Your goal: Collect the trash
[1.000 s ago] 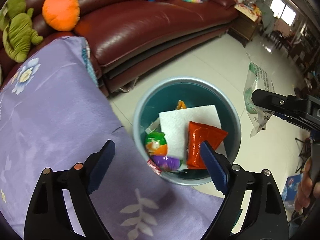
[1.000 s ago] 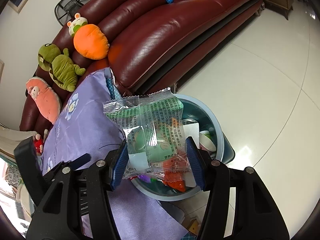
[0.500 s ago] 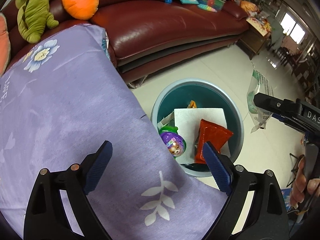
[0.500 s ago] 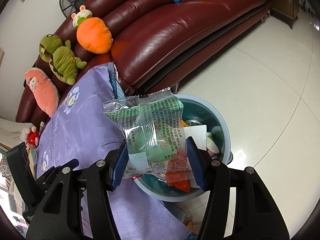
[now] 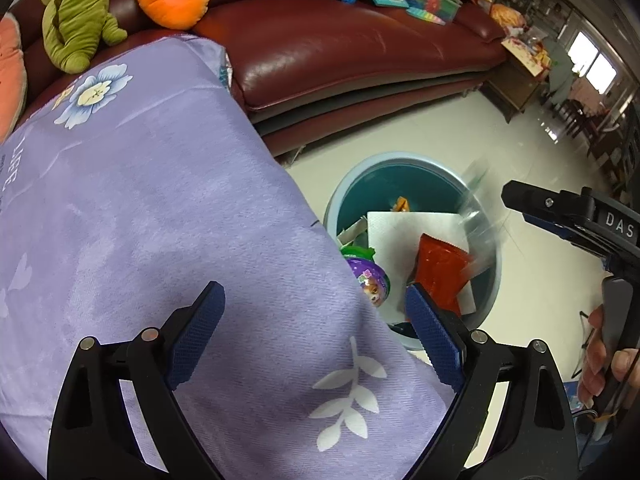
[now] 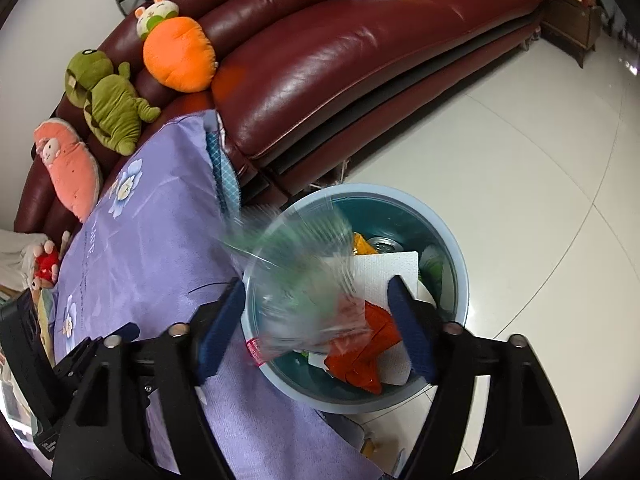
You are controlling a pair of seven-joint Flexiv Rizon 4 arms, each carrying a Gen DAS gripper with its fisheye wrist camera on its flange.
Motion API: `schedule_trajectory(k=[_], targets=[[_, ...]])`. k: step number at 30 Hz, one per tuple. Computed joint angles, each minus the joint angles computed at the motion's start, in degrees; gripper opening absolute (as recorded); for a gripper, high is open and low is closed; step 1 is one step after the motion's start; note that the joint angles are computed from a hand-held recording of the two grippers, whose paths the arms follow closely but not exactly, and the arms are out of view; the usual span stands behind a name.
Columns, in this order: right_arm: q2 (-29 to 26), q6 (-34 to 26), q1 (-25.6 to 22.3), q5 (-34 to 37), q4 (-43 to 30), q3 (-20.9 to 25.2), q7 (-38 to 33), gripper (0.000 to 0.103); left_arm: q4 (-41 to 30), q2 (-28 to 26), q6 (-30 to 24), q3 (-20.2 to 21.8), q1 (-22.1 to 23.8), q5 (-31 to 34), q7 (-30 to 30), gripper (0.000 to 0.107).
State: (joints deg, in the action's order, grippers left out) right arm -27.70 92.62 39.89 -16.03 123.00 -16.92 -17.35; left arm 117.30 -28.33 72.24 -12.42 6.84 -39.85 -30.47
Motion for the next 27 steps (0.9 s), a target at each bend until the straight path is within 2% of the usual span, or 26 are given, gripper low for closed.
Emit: schedule_trajectory(k=[3,13,18,21,27], targets=[[0.3,-0.9,-0.4,-0.1,0.0,0.6,0.1,0.073,-0.1,-0.1,-0.4,0.2,0.1,0.1,-0.3,0.092],[2.2,-1.5,2.5,-2.8,2.1,-2.2,1.8,0.076,1.6,1.5,-0.4,-0.5,1.0,-2.1,1.2,0.092],[4.2,-1.5,6.3,-6.4,4.1,-5.9,3.8,0.081,3.4,3.5,0.2,-0.9,1.2,-5.5,3.9,0.092],[5.4,-0.9,10.6,-8.9,5.7,-10.2,5.5,0.081,4.4,4.8,0.4,-0.9,1.1,-8.2,6.0,0.092],[7.9,-1.0,14.7,-12.8,7.6,-13.5,7.7,0.081,6.6,8.0,0.8,0.3,-0.4,-14.3,10.6,0.092]])
